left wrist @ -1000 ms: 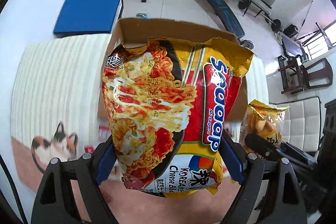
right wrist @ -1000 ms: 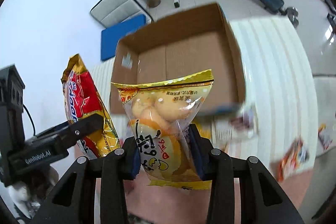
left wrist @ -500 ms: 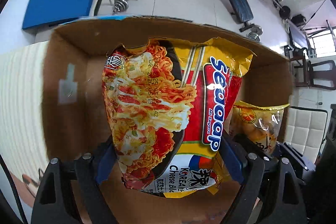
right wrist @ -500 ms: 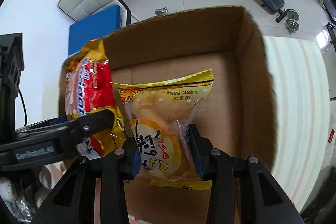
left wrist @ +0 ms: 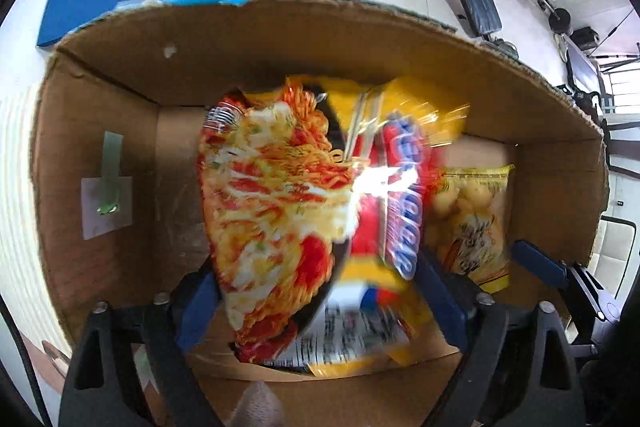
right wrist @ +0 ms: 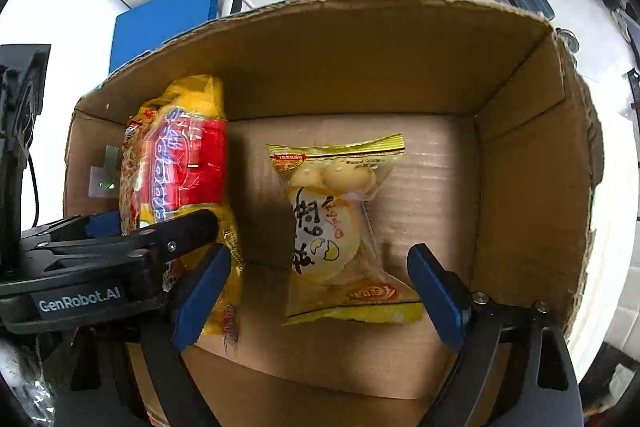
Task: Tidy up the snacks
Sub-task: 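Carry both packs into the cardboard box and open both tools to release, then grasp the white wrapped snack with the left tool while the right tool grasps the panda-print bag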
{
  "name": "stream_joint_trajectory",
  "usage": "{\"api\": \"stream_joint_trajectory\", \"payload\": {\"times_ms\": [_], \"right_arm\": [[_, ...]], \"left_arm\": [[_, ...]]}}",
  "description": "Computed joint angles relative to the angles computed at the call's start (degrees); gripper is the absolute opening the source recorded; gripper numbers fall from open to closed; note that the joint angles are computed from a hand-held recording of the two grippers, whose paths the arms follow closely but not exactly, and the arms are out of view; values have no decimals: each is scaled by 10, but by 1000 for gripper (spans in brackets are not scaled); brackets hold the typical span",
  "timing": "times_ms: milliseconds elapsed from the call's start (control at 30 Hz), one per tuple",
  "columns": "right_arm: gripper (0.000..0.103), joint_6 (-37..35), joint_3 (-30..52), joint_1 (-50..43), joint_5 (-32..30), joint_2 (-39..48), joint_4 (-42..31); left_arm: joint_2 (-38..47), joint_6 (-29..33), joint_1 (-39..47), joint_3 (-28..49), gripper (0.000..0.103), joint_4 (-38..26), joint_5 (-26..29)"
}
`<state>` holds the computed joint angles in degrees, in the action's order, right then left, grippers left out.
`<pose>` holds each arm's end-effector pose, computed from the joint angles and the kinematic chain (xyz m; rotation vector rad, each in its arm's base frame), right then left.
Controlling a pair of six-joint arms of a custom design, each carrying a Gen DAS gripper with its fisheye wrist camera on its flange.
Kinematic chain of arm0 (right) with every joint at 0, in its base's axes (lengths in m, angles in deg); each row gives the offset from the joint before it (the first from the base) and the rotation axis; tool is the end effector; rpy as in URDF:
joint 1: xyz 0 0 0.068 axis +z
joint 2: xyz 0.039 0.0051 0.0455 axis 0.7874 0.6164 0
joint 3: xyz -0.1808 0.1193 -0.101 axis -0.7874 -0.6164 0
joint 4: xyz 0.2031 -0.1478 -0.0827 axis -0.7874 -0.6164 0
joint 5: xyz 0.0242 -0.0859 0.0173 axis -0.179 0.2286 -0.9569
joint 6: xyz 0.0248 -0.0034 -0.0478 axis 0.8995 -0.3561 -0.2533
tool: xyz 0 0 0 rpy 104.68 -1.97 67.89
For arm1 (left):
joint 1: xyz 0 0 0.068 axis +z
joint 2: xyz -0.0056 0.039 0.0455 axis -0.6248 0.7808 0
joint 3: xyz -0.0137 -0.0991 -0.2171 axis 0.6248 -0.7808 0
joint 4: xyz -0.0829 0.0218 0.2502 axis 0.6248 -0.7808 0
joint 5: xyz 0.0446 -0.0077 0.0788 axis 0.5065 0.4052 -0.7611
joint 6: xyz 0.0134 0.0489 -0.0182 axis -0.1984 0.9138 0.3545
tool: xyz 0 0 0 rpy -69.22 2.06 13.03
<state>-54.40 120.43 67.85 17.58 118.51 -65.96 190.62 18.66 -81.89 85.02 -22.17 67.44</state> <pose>0.2776 0.0866 0.1601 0.3285 3.0325 0.3811 0.2807 -0.2726 0.1866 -0.2619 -3.0407 0.2655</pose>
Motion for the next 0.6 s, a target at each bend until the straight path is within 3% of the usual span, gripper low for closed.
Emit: {"api": "stream_joint_trajectory", "payload": {"times_ms": [367,467,600], "right_arm": [[93,18,24,32,38,-85,-80],[93,31,29,52,48,-135,-109],[94,79,27,112,67,-230,-168]], "left_arm": [[-145,-45,-55,-47,96,-11,-42],[-222,-57,-82,-75,96,-2,-77],[-309,-84,-143,-82,96,-28,-177]]}}
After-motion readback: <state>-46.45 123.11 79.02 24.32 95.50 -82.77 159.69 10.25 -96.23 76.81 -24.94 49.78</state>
